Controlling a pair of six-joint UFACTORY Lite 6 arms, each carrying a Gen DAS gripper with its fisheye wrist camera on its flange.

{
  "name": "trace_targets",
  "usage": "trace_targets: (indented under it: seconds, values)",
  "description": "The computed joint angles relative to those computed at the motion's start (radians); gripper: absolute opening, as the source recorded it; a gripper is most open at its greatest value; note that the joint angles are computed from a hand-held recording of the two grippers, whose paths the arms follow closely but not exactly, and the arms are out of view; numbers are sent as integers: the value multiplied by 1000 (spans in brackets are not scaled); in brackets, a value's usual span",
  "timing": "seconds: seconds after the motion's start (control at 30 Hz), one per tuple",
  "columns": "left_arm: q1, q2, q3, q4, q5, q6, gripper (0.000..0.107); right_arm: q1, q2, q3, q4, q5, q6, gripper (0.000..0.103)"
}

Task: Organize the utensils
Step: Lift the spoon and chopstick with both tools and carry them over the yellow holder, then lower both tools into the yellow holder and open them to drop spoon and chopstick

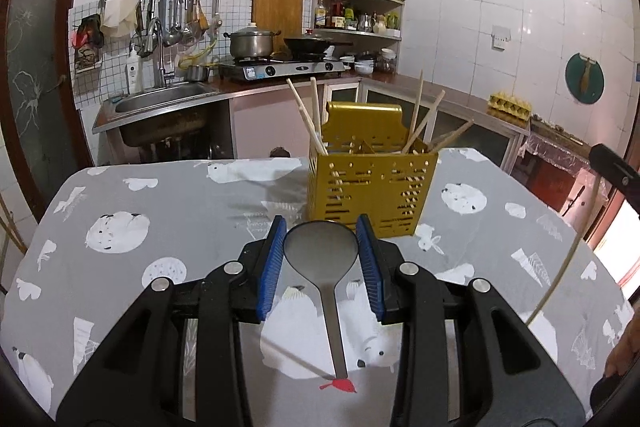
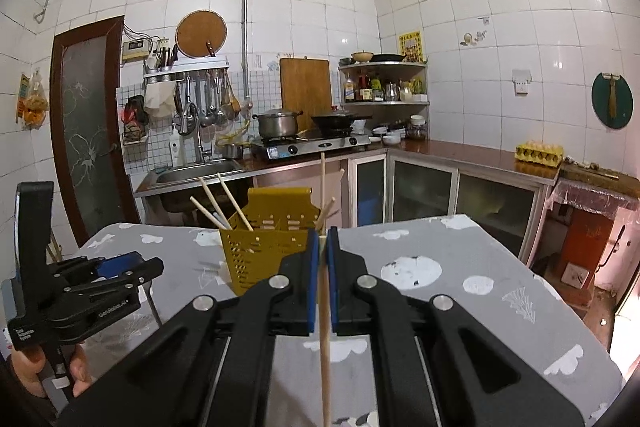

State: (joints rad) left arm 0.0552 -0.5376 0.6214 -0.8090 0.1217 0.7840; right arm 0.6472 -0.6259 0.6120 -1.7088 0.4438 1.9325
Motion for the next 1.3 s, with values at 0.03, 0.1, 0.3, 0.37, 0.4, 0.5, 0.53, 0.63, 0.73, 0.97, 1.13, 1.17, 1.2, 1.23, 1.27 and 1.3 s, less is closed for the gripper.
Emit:
trace_targets:
  seconds: [0.03,0.1,0.3,0.37,0.4,0.5,0.53,0.63,0.73,0.97,1.13,1.17,1.2,1.23,1.27,1.3]
  values:
    - [7,8,11,-38,7,38,35,-4,23,20,-9,-3,4,5]
    - [16,25,38,-60,12,64,35,-14,66,53,-45,-5,31,5]
    - [31,80,140,18,30,-3,35,-76,171,155,-142,-55,99,5]
    - [30,95,177,68,28,-50,35,-102,198,194,-179,-78,126,5]
    - [28,111,209,98,31,-80,35,-107,214,218,-180,-85,125,5]
    - [18,156,293,208,39,-189,35,-138,272,312,-192,-119,124,5]
    - [11,173,325,267,40,-246,35,-147,291,343,-192,-133,119,5]
    - [-11,240,440,419,45,-389,35,-165,370,470,-168,-160,84,5]
    - [-48,335,591,660,49,-616,35,-173,465,617,-140,-171,42,5]
    - [-89,580,895,867,50,-818,35,-230,752,991,8,-232,-98,5]
    - [-111,740,1031,1132,30,-1053,35,-280,937,1174,-50,-265,-16,5]
    - [-109,763,1046,1144,24,-1063,35,-285,972,1207,-81,-263,13,5]
    - [-106,801,1074,1148,15,-1066,35,-289,997,1229,-108,-262,39,5]
    - [-104,818,1084,1139,11,-1059,35,-293,1026,1251,-157,-261,89,5]
    - [-98,840,1097,1099,5,-1022,35,-298,1055,1277,-170,-263,106,5]
    - [-92,862,1106,1041,-2,-968,35,-300,1071,1290,-189,-264,128,5]
